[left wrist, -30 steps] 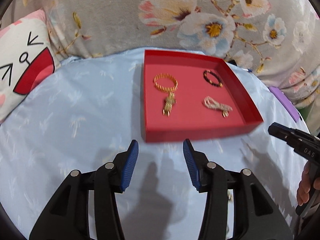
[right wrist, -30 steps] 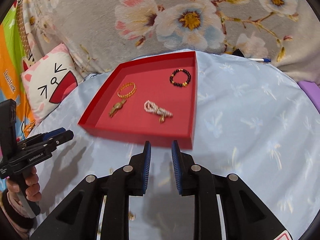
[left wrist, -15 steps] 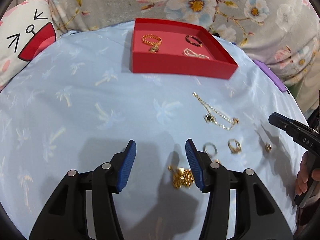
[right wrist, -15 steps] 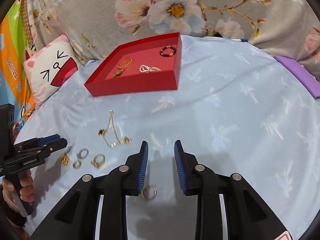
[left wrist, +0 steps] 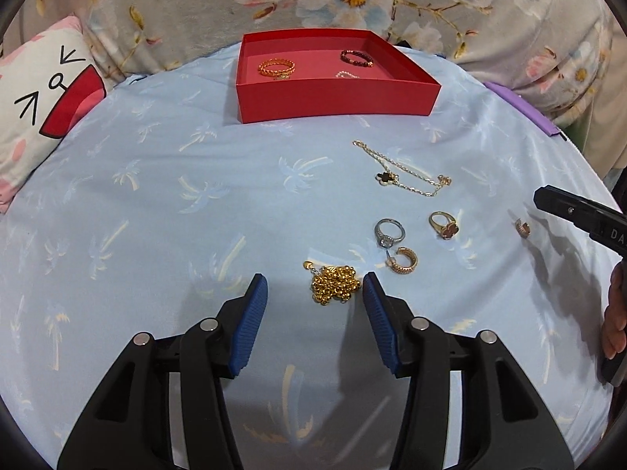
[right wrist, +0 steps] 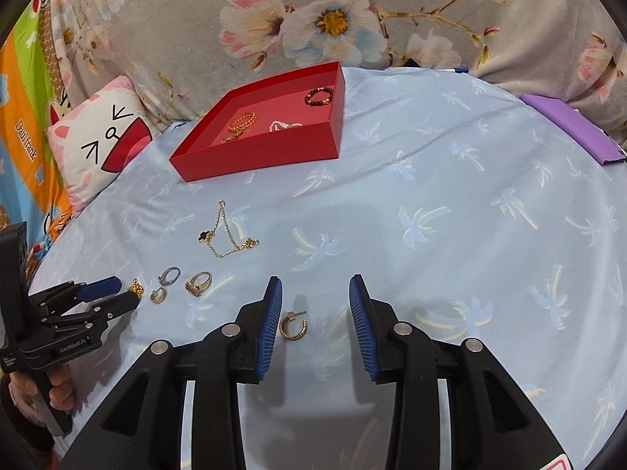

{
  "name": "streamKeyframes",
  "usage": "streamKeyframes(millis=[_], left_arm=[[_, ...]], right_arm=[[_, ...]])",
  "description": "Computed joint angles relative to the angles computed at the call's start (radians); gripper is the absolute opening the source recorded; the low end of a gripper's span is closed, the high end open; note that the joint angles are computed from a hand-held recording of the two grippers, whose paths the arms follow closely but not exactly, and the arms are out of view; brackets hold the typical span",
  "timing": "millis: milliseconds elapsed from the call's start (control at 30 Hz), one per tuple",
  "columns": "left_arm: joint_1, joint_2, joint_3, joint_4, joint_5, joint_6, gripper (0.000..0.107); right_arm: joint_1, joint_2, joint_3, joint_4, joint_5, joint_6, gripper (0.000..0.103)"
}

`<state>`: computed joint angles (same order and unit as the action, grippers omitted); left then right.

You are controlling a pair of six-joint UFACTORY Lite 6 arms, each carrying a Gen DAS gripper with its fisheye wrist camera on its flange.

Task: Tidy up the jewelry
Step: 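Grasp the gold tassel pendant with the left tool while the right tool grasps a gold hoop earring, then carry the pendant into the red box with the left tool while the right tool carries the hoop earring there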

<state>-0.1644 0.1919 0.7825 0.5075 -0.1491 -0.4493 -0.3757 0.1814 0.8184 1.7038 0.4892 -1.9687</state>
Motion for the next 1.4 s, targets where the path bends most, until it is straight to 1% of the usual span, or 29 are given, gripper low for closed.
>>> streamKeyframes(millis=[33, 67, 100, 133, 200, 267, 367, 433, 533, 600, 633, 700, 733, 800, 833, 900, 967, 1000, 1067, 1133, 1167, 1300, 1400], left_arm=[[-0.006, 0.002, 0.003, -0.063, 0.005, 0.061, 0.046], [-0.014, 0.004, 0.004, -0.126, 0.009, 0.125, 0.041], [-0.018, 0.004, 0.004, -0.147, 0.009, 0.147, 0.032], [-0.023, 0.004, 0.005, -0.148, 0.008, 0.153, 0.029], [-0.034, 0.006, 0.008, -0.115, 0.007, 0.129, 0.016], [-0.044, 0.005, 0.008, -0.070, 0.006, 0.099, 0.012], [-0.040, 0.002, 0.004, 0.086, -0.009, -0.045, 0.010], [-0.027, -0.002, 0.000, 0.161, -0.022, -0.121, 0.009], [0.004, -0.026, -0.009, 0.182, -0.041, -0.152, 0.009], [0.045, -0.046, -0.010, 0.283, -0.062, -0.259, 0.009], [0.064, -0.053, -0.013, 0.288, -0.069, -0.268, 0.009], [0.107, -0.060, -0.008, 0.341, -0.083, -0.330, 0.009], [0.127, -0.060, -0.003, 0.378, -0.089, -0.372, 0.009], [0.154, -0.056, 0.007, 0.443, -0.101, -0.445, 0.009], [0.161, -0.058, 0.008, 0.444, -0.103, -0.449, 0.009], [0.166, -0.065, 0.004, 0.442, -0.108, -0.447, 0.009], [0.163, -0.070, -0.001, 0.432, -0.110, -0.437, 0.009], [0.160, -0.071, -0.002, 0.437, -0.112, -0.442, 0.009], [0.155, -0.072, -0.002, 0.441, -0.111, -0.446, 0.009], [0.153, -0.073, -0.005, 0.448, -0.113, -0.451, 0.009], [0.153, -0.072, -0.005, 0.457, -0.114, -0.459, 0.009], [0.154, -0.072, -0.006, 0.484, -0.119, -0.482, 0.009], [0.150, -0.072, -0.006, 0.492, -0.120, -0.489, 0.009]], right_arm=[[0.006, 0.000, -0.002, 0.005, -0.005, -0.007, 0.036], [0.012, 0.000, -0.005, 0.009, -0.009, -0.011, 0.036], [0.018, -0.002, -0.007, 0.012, -0.012, -0.015, 0.036], [0.024, -0.007, -0.013, 0.018, -0.016, -0.021, 0.036], [0.027, -0.009, -0.017, 0.024, -0.017, -0.028, 0.036], [0.027, -0.008, -0.016, 0.024, -0.017, -0.027, 0.038], [0.025, -0.007, -0.014, 0.021, -0.014, -0.024, 0.038], [0.023, -0.008, -0.014, 0.021, -0.010, -0.023, 0.038], [0.014, -0.013, -0.016, 0.010, 0.001, -0.017, 0.038], [0.006, -0.022, -0.020, -0.017, 0.007, -0.008, 0.038], [-0.001, -0.029, -0.026, -0.044, 0.020, 0.006, 0.039], [-0.014, -0.050, -0.050, -0.065, 0.043, 0.011, 0.043], [-0.014, -0.064, -0.066, -0.065, 0.047, -0.002, 0.043], [0.016, -0.085, -0.096, -0.021, 0.005, -0.060, 0.043], [0.044, -0.092, -0.108, 0.025, -0.033, -0.109, 0.043], [0.079, -0.087, -0.114, 0.082, -0.076, -0.166, 0.043], [0.103, -0.069, -0.108, 0.104, -0.109, -0.187, 0.043], [0.106, -0.057, -0.099, 0.086, -0.113, -0.167, 0.043], [0.096, -0.038, -0.082, 0.048, -0.104, -0.118, 0.041], [0.091, -0.023, -0.067, 0.020, -0.109, -0.078, 0.036], [0.091, -0.015, -0.061, 0.011, -0.116, -0.062, 0.030], [0.097, -0.008, -0.054, 0.028, -0.139, -0.067, 0.017], [0.097, -0.008, -0.053, 0.031, -0.142, -0.067, 0.016]])
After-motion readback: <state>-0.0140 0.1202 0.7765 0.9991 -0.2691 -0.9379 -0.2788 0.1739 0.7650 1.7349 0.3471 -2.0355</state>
